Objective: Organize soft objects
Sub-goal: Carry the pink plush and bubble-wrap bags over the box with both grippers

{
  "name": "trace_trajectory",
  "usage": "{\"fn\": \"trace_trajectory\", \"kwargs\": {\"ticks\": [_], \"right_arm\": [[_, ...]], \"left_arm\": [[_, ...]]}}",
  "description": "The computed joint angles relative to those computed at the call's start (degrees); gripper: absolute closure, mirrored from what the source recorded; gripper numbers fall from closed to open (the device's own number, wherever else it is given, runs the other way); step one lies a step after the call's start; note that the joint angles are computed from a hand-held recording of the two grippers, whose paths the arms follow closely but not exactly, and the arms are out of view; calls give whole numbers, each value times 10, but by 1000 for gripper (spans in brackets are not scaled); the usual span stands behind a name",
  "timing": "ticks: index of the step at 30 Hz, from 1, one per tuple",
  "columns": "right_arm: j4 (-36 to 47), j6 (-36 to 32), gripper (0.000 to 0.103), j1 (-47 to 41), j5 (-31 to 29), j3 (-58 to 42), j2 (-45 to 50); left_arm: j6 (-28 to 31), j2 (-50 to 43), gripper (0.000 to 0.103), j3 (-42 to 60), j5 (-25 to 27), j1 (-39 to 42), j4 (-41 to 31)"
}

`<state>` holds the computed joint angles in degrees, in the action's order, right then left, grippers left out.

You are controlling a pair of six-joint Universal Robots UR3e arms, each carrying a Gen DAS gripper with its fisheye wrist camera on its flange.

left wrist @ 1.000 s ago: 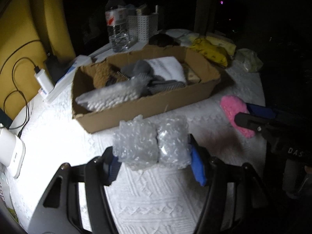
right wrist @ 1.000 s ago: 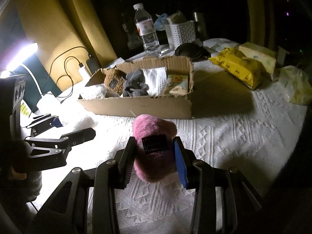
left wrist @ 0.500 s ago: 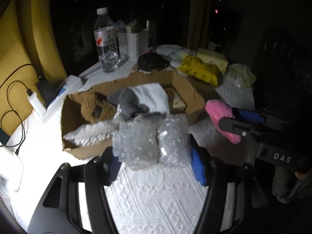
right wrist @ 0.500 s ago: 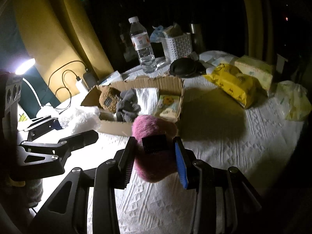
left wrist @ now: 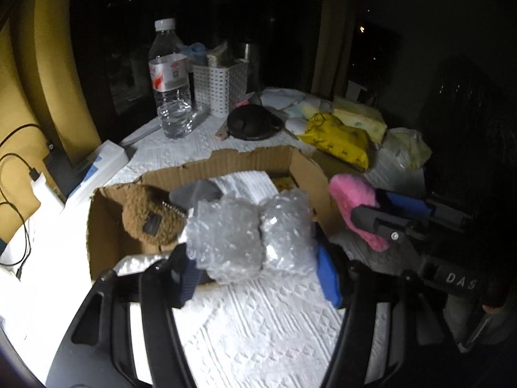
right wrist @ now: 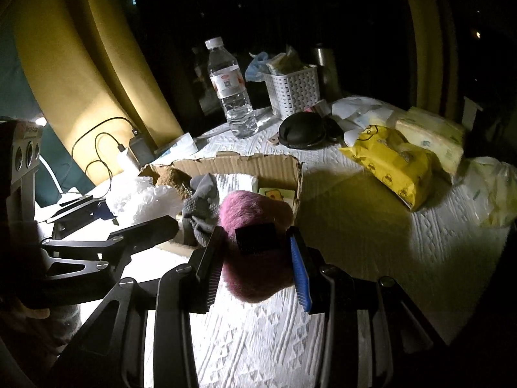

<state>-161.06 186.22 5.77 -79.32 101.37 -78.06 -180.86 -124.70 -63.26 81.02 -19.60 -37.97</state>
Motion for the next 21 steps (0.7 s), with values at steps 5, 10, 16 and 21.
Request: {"fn": "trace_trajectory", "kwargs": {"ticks": [5, 10, 16, 21], "right_arm": [[-2, 5, 63, -5, 9, -35, 35], [4, 2, 63, -5, 16, -77, 73], [18, 0, 62, -3, 21, -124, 118], [26, 2, 62, 2, 17, -152, 148]], "left_arm": [[1, -38, 41, 45, -4, 5, -9], [-5, -77, 41, 86, -9, 13, -21], [-2, -116, 41, 131, -8, 18, -48], [0, -143, 40, 161, 1, 20, -73]]}}
